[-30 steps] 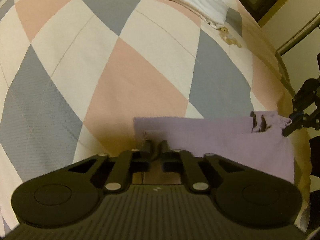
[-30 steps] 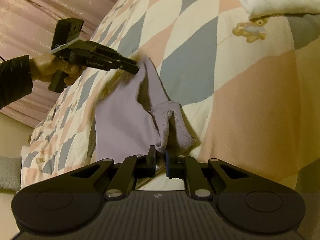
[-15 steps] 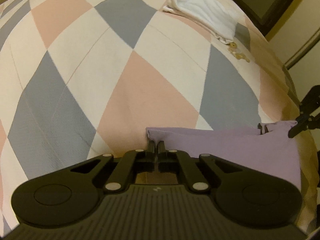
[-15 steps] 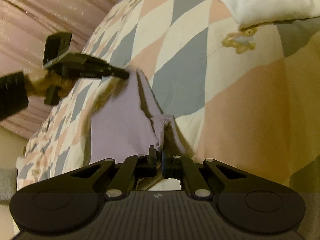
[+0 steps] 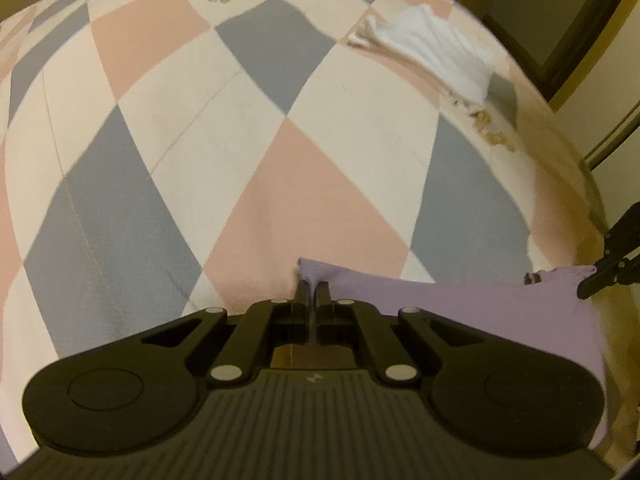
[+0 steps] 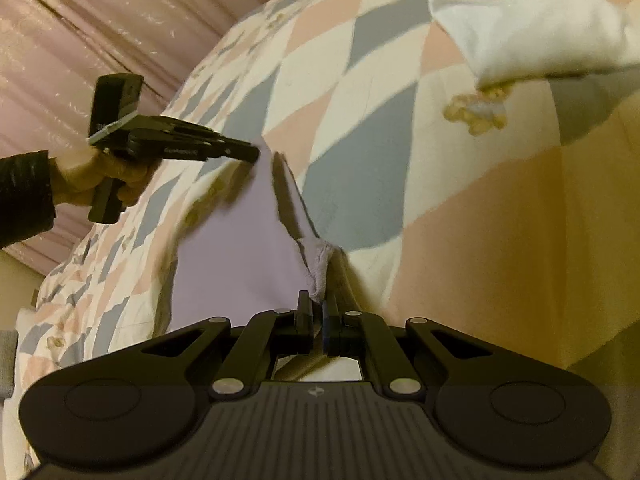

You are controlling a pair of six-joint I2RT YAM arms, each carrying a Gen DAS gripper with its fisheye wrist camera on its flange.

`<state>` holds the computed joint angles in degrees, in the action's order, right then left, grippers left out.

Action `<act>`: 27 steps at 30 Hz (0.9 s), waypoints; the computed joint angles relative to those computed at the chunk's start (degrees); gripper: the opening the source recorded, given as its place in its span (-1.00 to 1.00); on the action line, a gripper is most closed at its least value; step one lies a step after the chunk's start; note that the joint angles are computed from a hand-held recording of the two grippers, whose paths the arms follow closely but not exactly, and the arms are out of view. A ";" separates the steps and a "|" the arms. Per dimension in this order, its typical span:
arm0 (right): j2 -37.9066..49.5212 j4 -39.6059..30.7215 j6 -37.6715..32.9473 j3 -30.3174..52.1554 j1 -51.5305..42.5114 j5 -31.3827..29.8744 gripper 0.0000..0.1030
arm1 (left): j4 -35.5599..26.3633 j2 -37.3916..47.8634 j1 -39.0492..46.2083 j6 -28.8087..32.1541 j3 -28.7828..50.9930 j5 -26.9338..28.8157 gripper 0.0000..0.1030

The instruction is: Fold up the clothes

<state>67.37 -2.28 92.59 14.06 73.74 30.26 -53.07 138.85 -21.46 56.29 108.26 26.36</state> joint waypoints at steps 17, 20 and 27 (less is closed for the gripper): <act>-2.97 -15.70 6.30 3.19 1.90 0.00 -0.79 | 12.63 -14.27 6.00 -5.77 -15.64 -3.13 -0.73; -4.51 -25.68 6.33 7.69 5.05 2.47 -0.78 | 13.64 -20.68 10.05 -4.81 -22.53 -2.22 -0.63; 4.03 -14.41 -17.83 16.37 3.08 -0.82 -0.72 | 14.79 -30.45 17.77 0.81 -40.02 -0.34 -0.63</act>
